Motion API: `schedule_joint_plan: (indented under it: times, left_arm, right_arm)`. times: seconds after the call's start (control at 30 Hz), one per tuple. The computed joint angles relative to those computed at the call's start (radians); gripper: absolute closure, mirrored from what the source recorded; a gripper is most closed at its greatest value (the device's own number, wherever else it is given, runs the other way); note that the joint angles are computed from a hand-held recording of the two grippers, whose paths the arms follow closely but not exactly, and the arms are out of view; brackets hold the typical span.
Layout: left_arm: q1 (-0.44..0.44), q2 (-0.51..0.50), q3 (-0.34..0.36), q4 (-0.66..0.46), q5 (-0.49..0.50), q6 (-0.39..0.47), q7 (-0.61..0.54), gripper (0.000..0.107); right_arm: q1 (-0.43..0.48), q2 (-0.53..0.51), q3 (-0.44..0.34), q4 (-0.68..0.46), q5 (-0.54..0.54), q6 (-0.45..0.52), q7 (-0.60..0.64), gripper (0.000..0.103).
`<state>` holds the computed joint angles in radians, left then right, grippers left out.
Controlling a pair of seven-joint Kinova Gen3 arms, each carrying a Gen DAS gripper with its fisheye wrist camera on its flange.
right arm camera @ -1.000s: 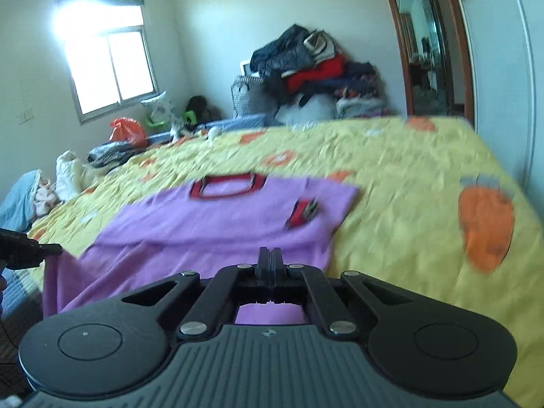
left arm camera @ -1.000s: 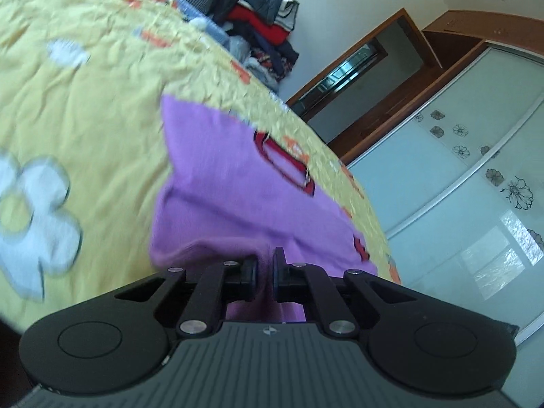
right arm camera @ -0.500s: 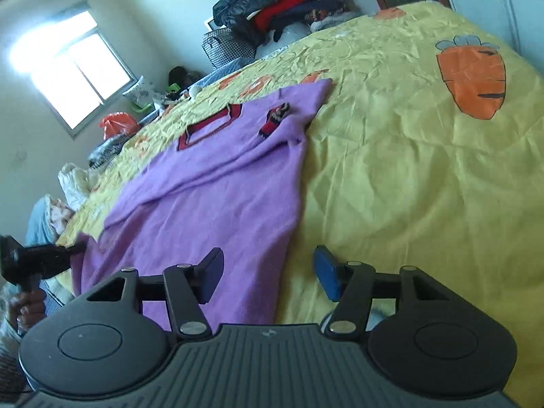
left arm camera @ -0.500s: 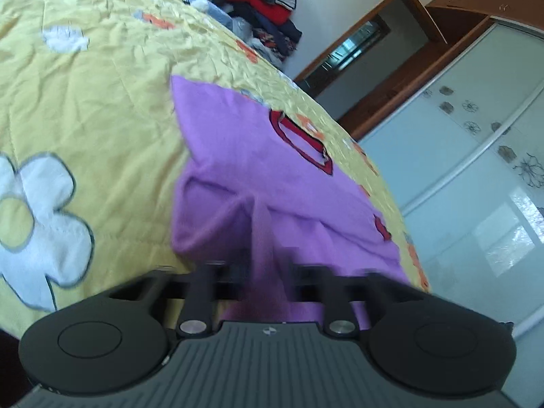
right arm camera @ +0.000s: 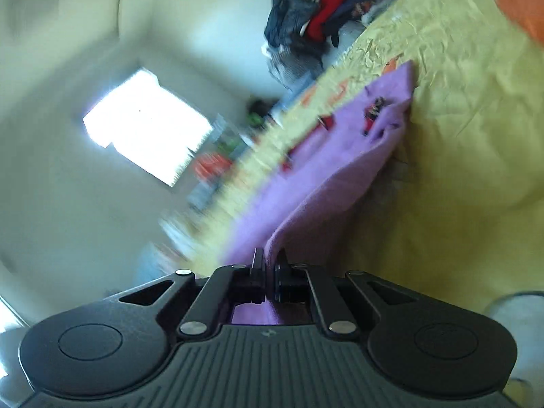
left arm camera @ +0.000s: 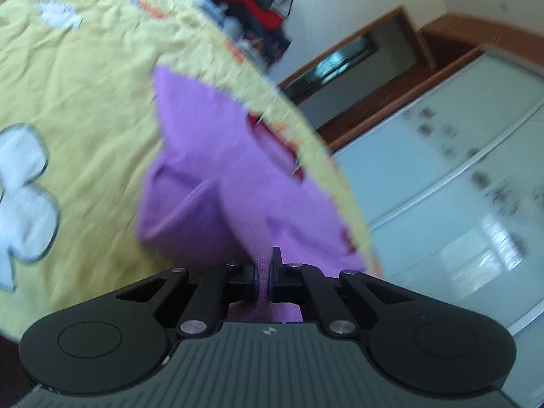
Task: Fold small clothes
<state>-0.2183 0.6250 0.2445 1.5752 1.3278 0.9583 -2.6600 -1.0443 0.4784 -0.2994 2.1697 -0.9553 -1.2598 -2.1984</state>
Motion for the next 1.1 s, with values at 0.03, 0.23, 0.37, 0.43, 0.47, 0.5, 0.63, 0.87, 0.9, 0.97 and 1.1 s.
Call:
schedule_joint_plan:
  times: [0.03,0.23,0.37,0.43,0.47,0.5,0.63,0.87,0.9,0.97,1.1]
  left_arm:
    - [0.003,0.004,0.0,-0.014,0.003,-0.001,0.022,0.104]
    - [0.014,0.044,0.023,-0.118,0.058,-0.024,0.071,0.104]
    - [0.034,0.089,0.032,-0.218,0.002,-0.066,0.164,0.104]
    - [0.057,0.116,0.011,-0.269,-0.054,-0.076,0.245,0.103]
    - [0.059,0.137,0.018,-0.299,-0.094,-0.076,0.279,0.103]
    - [0.07,0.154,0.015,-0.325,-0.135,-0.077,0.303,0.103]
    - [0.048,0.198,0.039,-0.338,-0.202,-0.073,0.376,0.093]
    - [-0.109,0.103,0.119,-0.132,-0.206,0.012,0.166,0.046]
    - [-0.102,0.087,0.089,-0.113,-0.208,0.042,0.152,0.045]
    - [-0.112,0.068,0.071,-0.064,-0.182,0.071,0.106,0.044]
    - [-0.11,0.063,0.035,-0.035,-0.15,0.113,0.115,0.043]
  right_arm:
    - [0.043,0.01,-0.046,-0.009,-0.003,-0.041,0.009,0.098]
    - [0.299,-0.047,-0.259,-0.014,-0.015,-0.039,0.237,0.098]
    - [0.325,-0.121,-0.203,-0.055,-0.149,0.121,0.399,0.098]
    - [0.292,-0.132,-0.124,-0.08,-0.226,0.202,0.481,0.098]
    - [0.272,-0.129,-0.079,-0.091,-0.255,0.243,0.521,0.098]
    - [0.258,-0.12,-0.044,-0.108,-0.287,0.283,0.562,0.095]
    - [0.244,-0.084,0.039,-0.176,-0.418,0.442,0.717,0.072]
    - [0.18,-0.127,-0.064,-0.11,-0.448,0.338,0.726,0.019]
    - [0.137,-0.127,-0.046,-0.109,-0.473,0.328,0.717,0.019]
    - [0.058,-0.138,-0.016,-0.106,-0.529,0.315,0.721,0.019]
    - [-0.09,-0.119,0.06,-0.103,-0.551,0.257,0.639,0.02]
